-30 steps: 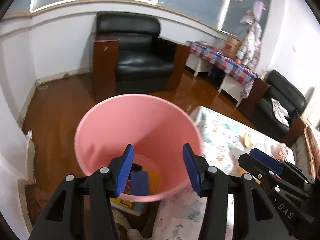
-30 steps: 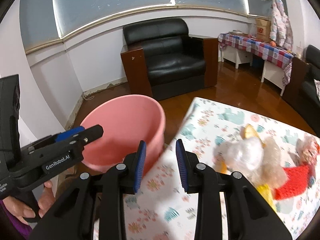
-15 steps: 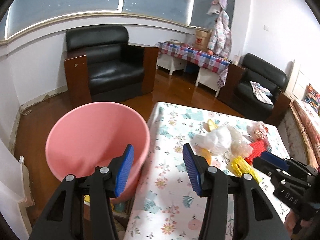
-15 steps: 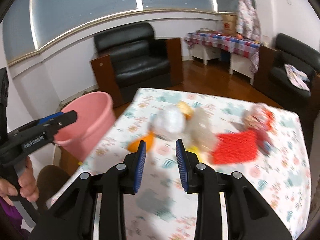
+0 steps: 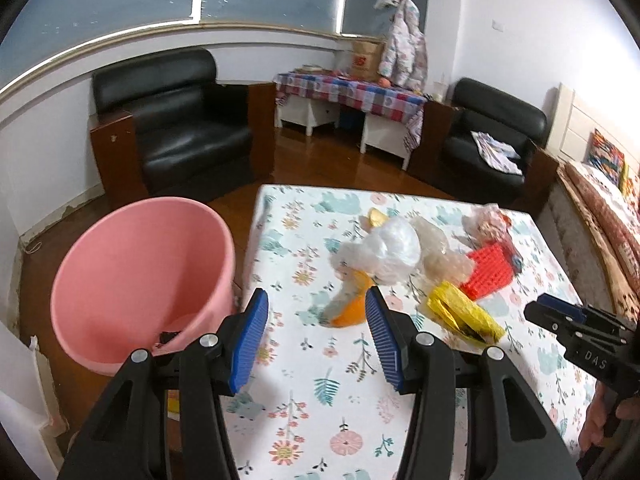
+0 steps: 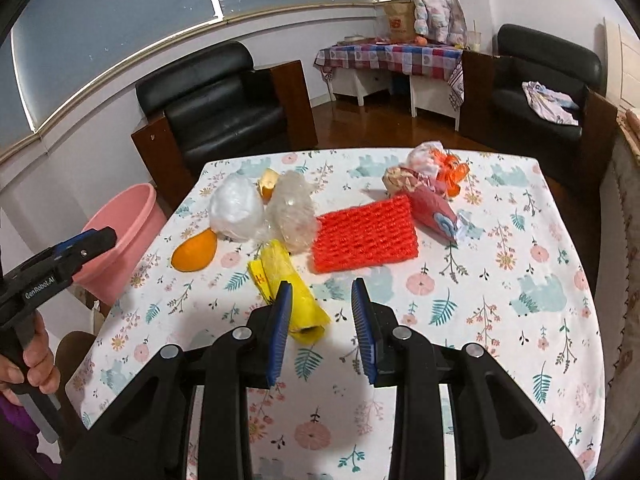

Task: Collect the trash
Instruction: 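Move both open grippers back over the table, then grasp the orange peel with the left gripper while the right grasps the yellow plastic bag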

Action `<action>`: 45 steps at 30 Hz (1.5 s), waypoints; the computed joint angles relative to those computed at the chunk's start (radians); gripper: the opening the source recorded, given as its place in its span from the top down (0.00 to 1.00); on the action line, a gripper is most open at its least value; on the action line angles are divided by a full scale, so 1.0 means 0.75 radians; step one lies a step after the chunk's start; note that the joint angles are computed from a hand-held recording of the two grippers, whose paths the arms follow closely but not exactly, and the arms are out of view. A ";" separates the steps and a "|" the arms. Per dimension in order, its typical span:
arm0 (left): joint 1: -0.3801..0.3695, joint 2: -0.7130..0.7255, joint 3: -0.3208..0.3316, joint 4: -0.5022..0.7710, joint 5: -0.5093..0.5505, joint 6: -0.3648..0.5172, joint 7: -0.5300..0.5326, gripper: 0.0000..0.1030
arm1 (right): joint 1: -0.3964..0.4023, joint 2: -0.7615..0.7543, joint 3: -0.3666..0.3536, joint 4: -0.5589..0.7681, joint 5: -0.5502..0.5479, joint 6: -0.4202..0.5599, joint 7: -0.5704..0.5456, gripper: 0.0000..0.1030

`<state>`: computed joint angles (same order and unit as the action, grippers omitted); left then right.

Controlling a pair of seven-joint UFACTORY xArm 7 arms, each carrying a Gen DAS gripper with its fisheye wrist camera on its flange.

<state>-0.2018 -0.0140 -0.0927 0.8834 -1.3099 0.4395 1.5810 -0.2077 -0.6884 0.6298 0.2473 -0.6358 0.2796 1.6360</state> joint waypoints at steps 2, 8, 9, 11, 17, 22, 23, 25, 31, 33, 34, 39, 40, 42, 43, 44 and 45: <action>-0.005 0.019 -0.007 0.008 0.025 0.001 0.000 0.52 | -0.006 0.006 -0.002 -0.008 -0.005 -0.025 0.003 0.70; -0.015 0.089 -0.036 0.051 0.124 0.014 0.008 0.52 | -0.062 0.046 0.009 -0.020 -0.001 -0.133 -0.031 0.70; -0.016 0.101 -0.043 0.058 0.143 0.016 -0.001 0.51 | -0.070 0.049 0.010 -0.026 0.007 -0.152 -0.041 0.70; -0.023 0.144 -0.060 0.086 0.203 0.006 -0.043 0.52 | -0.091 0.053 0.013 -0.040 0.028 -0.197 -0.064 0.70; -0.019 0.259 -0.110 0.162 0.371 -0.011 -0.181 0.55 | -0.148 0.101 0.021 -0.059 0.101 -0.317 -0.166 0.70; 0.003 0.318 -0.160 0.191 0.463 -0.035 -0.251 0.62 | -0.224 0.197 0.065 -0.024 0.145 -0.392 -0.269 0.70; 0.008 0.327 -0.168 0.196 0.476 -0.037 -0.259 0.64 | -0.239 0.210 0.083 -0.016 0.156 -0.395 -0.283 0.70; 0.017 0.332 -0.187 0.193 0.484 -0.055 -0.260 0.70 | -0.271 0.238 0.116 0.000 0.177 -0.399 -0.315 0.70; 0.054 0.337 -0.207 0.203 0.486 -0.003 -0.257 0.85 | -0.339 0.299 0.209 0.039 0.253 -0.378 -0.394 0.70; 0.061 0.325 -0.206 0.194 0.478 0.022 -0.248 0.93 | -0.339 0.303 0.218 0.043 0.272 -0.364 -0.413 0.70; 0.064 0.318 -0.205 0.189 0.471 0.035 -0.241 0.94 | -0.339 0.307 0.220 0.047 0.277 -0.358 -0.420 0.70; 0.067 0.259 -0.182 0.143 0.407 0.082 -0.181 0.95 | -0.347 0.287 0.249 0.057 0.281 -0.322 -0.402 0.70; 0.068 0.245 -0.173 0.134 0.392 0.095 -0.170 0.95 | -0.345 0.290 0.247 0.058 0.279 -0.321 -0.396 0.70; 0.068 0.221 -0.152 0.120 0.365 0.124 -0.156 0.95 | -0.322 0.295 0.229 0.058 0.277 -0.310 -0.390 0.75; 0.066 0.211 -0.143 0.114 0.354 0.132 -0.151 0.95 | -0.309 0.301 0.220 0.061 0.275 -0.299 -0.386 0.79; 0.066 0.199 -0.133 0.107 0.342 0.142 -0.144 0.95 | -0.304 0.303 0.215 0.061 0.268 -0.298 -0.379 0.81; 0.064 0.188 -0.125 0.097 0.331 0.148 -0.137 0.95 | -0.294 0.298 0.212 0.060 0.263 -0.295 -0.370 0.84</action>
